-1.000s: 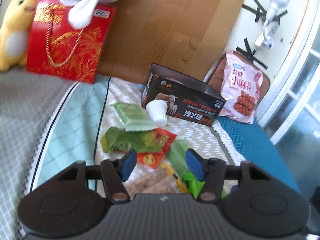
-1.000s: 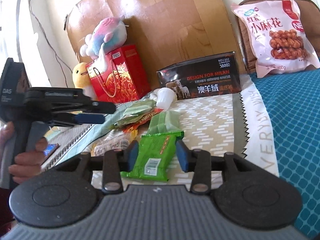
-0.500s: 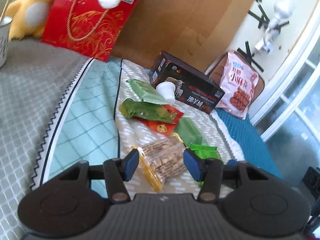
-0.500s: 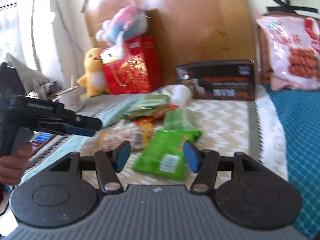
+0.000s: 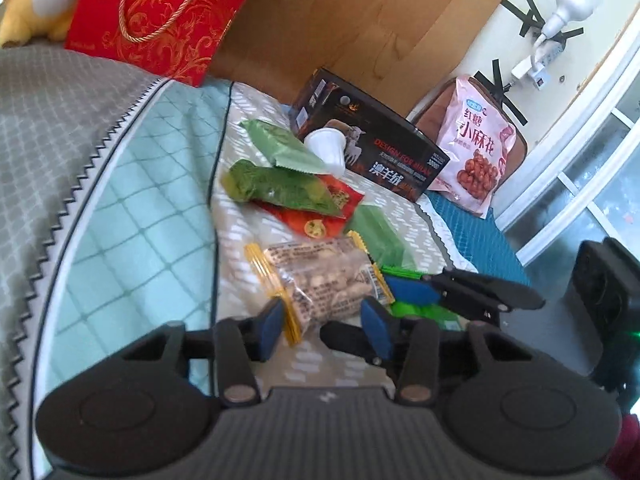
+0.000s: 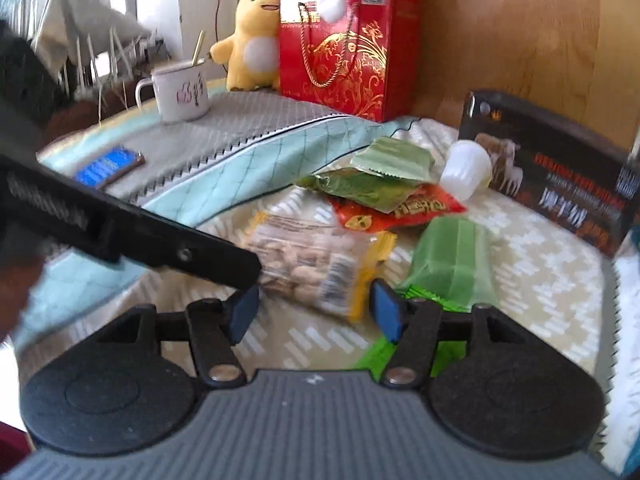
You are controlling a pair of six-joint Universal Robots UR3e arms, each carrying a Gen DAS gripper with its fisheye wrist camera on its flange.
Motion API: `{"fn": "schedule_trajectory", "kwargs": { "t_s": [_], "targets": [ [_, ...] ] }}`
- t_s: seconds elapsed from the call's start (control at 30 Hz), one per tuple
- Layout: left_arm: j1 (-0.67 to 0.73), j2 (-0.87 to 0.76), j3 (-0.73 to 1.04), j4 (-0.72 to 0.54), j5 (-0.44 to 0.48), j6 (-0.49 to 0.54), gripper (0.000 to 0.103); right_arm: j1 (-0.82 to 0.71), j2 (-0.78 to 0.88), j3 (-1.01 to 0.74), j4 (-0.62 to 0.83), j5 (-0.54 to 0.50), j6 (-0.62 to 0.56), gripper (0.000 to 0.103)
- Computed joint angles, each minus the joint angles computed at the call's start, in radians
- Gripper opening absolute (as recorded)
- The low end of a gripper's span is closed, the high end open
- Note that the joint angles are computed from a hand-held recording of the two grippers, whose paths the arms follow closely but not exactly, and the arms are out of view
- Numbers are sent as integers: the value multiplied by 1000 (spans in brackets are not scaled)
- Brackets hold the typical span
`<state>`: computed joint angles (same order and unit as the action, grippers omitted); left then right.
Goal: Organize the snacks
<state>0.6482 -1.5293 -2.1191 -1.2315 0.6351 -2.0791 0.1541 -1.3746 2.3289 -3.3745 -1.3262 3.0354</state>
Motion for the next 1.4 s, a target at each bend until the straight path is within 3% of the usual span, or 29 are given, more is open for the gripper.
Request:
{"fn": "schedule_trajectory", "kwargs": {
  "t_s": [0.07, 0.1, 0.2, 0.3, 0.43, 0.57, 0.7, 0.77, 0.8, 0.87, 0.97, 1.03, 1.13, 1.3, 1.4],
  "targets": [
    [-13, -8, 8, 26, 4, -31, 28, 18, -15, 34, -43, -27, 23, 41],
    [-17, -11, 19, 20, 3, -32, 28, 17, -28, 52, -57, -24, 35, 37],
    [-36, 5, 65, -53, -28, 4, 28, 6, -74, 112, -135, -44, 69, 35],
    [-106, 10, 106, 27, -71, -57, 28, -22, -91, 116, -210, -76, 71, 35],
    [-273, -135, 259, 315, -107, -303, 28, -138, -102, 70, -243, -60, 58, 35],
    [-452, -398, 529, 623, -56, -609, 29, -261, -38, -59, -225, -25, 71, 35],
    [-576, -673, 894, 695, 61, -821, 29, -319, 91, -259, -121, -19, 94, 38],
    [-595, -741, 995, 692, 118, -866, 29, -327, 155, -356, -49, -24, 81, 56],
    [-581, -745, 1005, 681, 112, -874, 29, -320, 166, -364, -48, -54, 91, 58],
    [-500, -718, 918, 743, 6, -879, 32, -335, 148, -297, -127, -60, 145, 58],
    [-370, -634, 724, 868, -3, -940, 33, -421, 85, -117, -277, 135, 244, 58],
    [-301, -607, 634, 867, -26, -976, 33, -443, 76, -81, -236, 298, 232, 57],
    [-255, -576, 507, 871, -9, -977, 33, -382, 111, -124, -110, 381, 195, 57],
    [-301, -554, 431, 829, 113, -918, 33, -257, 205, -262, 1, 251, 253, 55],
    [-312, -558, 412, 786, 89, -862, 25, -266, 249, -343, 141, 285, 297, 43]
  ]
}}
